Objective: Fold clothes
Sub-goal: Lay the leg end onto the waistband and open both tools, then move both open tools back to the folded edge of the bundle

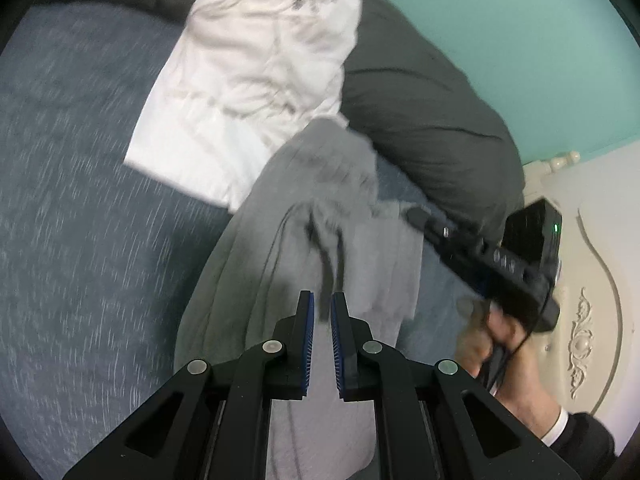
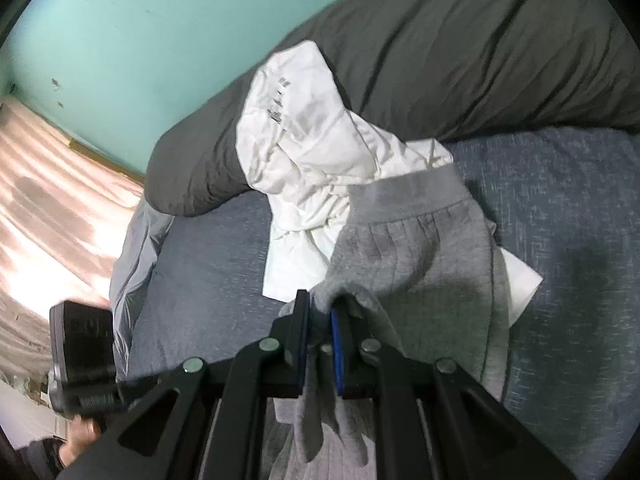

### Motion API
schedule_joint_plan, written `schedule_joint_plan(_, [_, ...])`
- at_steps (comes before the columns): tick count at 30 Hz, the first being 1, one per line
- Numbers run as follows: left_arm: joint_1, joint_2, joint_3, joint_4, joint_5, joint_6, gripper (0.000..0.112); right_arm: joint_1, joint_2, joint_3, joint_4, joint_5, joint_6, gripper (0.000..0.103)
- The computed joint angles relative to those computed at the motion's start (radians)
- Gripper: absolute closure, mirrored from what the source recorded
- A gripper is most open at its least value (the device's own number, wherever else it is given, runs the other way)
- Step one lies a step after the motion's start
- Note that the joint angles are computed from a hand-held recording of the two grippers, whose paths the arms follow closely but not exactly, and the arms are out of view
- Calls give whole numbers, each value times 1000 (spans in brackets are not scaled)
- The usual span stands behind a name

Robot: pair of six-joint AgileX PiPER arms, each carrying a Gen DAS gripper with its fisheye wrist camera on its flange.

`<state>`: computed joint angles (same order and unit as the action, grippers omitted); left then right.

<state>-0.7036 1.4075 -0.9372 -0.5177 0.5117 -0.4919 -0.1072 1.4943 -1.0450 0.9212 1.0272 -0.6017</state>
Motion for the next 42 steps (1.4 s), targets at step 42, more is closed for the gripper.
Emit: schedule_joint_plan(42, [-150, -107, 249, 17, -121, -108, 103, 113, -278, 345, -296, -111, 101, 56])
